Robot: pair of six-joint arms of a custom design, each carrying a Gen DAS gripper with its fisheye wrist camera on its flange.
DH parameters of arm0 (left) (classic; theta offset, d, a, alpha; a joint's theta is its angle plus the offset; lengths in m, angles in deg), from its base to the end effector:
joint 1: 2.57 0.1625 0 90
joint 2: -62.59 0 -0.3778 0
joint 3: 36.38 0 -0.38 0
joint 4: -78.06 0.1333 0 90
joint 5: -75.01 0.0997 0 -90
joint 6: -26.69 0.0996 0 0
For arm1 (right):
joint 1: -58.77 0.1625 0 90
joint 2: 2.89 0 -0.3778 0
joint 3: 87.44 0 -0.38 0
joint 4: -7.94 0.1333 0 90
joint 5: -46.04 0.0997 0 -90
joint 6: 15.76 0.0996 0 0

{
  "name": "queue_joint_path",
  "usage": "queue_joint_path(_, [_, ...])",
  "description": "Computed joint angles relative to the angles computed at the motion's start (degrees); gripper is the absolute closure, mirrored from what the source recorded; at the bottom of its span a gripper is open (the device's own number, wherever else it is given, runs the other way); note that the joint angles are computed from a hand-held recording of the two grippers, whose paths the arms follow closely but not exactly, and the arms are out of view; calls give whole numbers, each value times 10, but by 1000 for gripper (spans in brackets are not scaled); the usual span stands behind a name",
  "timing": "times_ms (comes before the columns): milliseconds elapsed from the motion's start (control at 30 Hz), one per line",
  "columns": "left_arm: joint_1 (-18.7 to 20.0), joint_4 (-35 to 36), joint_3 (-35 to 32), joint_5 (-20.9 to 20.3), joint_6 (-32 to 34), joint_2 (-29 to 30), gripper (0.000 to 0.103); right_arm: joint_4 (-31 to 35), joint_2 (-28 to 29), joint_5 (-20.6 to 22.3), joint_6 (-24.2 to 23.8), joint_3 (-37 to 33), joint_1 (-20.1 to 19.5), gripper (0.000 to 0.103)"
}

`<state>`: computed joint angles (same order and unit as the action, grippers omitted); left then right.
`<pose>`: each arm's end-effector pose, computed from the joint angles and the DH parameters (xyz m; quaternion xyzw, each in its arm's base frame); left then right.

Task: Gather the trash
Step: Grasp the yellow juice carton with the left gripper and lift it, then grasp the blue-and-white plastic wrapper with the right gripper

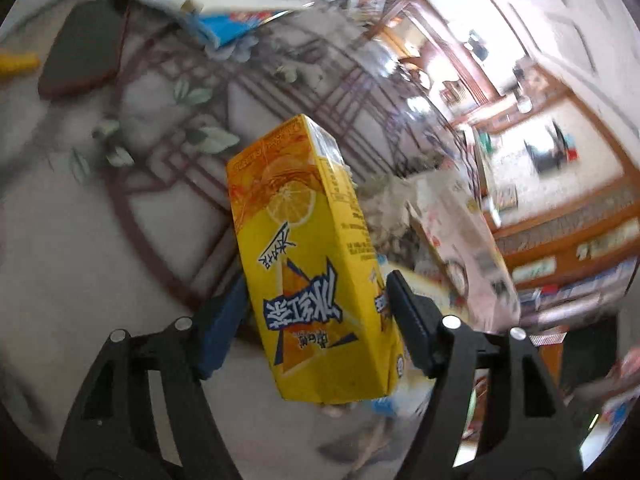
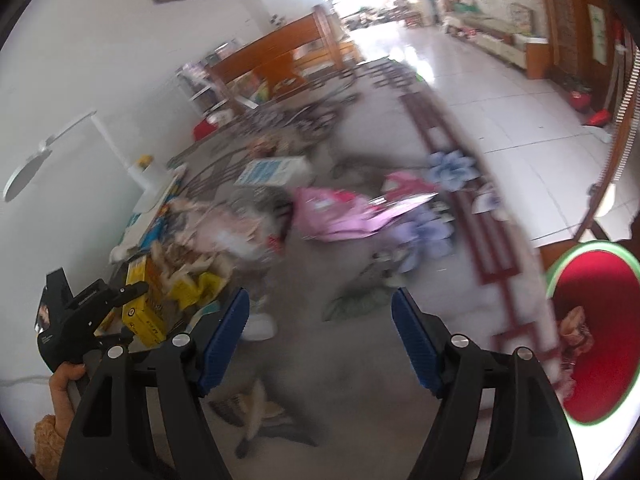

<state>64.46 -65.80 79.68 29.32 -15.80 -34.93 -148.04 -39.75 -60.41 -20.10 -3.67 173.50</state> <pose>0.0177 -0.4782 0.4157 -0.2624 0.8504 -0.4306 0.1504 0.3830 -0.5803 0.0539 0.2220 -0.9507 0.1863 0.1098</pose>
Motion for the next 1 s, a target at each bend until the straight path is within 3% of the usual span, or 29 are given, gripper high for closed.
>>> queue_joint_path(167, [-64, 161, 20, 80, 27, -45, 34, 68, 26, 61, 18, -29, 0, 32])
queue_joint_path(300, [-81, 255, 45, 87, 19, -71, 34, 91, 51, 97, 38, -52, 5, 32])
queue_joint_path(433, [-69, 229, 65, 60, 42, -80, 34, 78, 79, 96, 21, -72, 22, 32])
queue_joint_path(500, [-67, 211, 69, 60, 57, -77, 24, 77, 92, 86, 0, -80, 31, 32])
queue_joint_path(600, [-63, 179, 78, 51, 65, -80, 22, 89, 105, 74, -9, -88, 36, 32])
queue_joint_path(733, [-65, 158, 87, 46, 62, -73, 22, 104, 115, 77, 13, -95, 30, 32])
queue_joint_path(967, [-57, 123, 88, 52, 57, -64, 23, 103, 121, 142, 62, -93, 7, 34])
queue_joint_path(1000, [-57, 120, 89, 55, 58, -64, 29, 103, 119, 144, 65, -91, 6, 37])
